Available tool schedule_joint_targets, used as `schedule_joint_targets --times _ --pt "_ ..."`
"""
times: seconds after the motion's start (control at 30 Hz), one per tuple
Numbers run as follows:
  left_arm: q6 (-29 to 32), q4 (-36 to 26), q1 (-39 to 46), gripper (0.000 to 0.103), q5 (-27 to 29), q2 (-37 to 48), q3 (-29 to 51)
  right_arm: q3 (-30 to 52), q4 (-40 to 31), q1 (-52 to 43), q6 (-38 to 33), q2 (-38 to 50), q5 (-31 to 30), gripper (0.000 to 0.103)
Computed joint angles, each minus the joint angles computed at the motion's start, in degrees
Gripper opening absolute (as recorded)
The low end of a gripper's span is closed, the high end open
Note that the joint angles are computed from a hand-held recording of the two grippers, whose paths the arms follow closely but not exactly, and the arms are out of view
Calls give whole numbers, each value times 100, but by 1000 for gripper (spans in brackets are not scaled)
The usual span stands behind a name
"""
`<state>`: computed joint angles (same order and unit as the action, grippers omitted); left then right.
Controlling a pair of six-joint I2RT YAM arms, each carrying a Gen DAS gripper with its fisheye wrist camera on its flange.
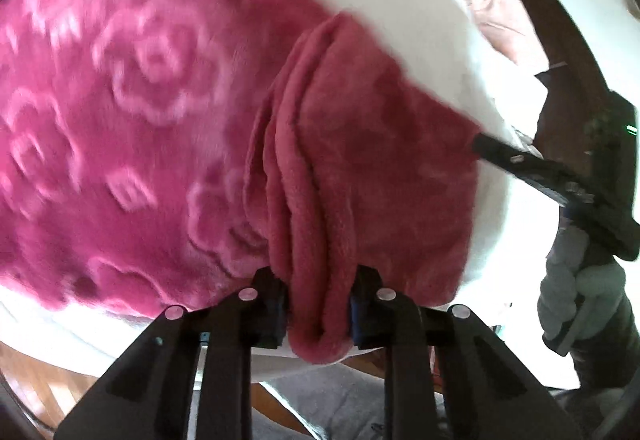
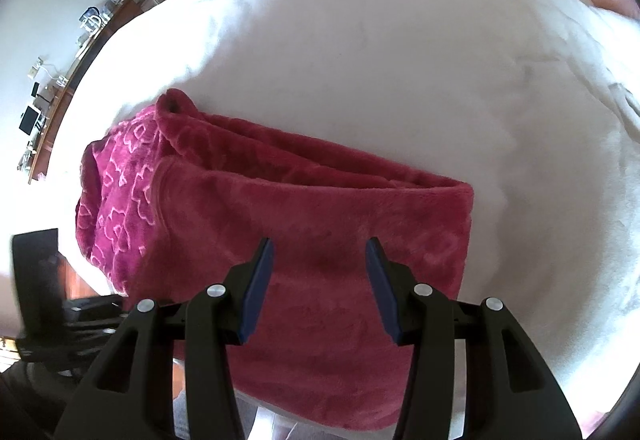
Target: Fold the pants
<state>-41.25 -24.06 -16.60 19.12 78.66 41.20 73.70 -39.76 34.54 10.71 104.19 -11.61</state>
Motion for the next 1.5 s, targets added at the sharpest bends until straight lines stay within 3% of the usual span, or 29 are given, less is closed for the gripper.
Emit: schedule_joint_targets --times 0.2,0.4,0.53,0.73,0.8,1.03,1.1,1.27,1.5 --pt "842 -1013 -44 22 -961 -747 384 -203 -76 2 27 -249 -88 49" --pt "778 -429 226 23 -847 -86 -346 -399 32 128 51 -18 -18 49" --pt "528 -108 254 26 -833 200 -403 -368 134 188 25 265 106 49" --pt "674 -452 473 41 -752 222 -190 -321 134 157 57 357 124 49" --pt "670 -663 568 51 -812 107 -155 -329 93 152 144 248 96 49" --pt "770 -1164 1074 56 -657 -725 -414 -141 -75 542 458 -70 -111 49" --pt "887 -1388 1309 61 -621 -1032 -513 61 -109 795 477 23 -179 49" --pt "1203 -1904 1987 60 -658 -1566 -601 758 -211 1489 440 477 -416 49" --pt "2561 -2813 4173 60 -348 -2193 -573 2105 -566 2234 478 1619 -427 49"
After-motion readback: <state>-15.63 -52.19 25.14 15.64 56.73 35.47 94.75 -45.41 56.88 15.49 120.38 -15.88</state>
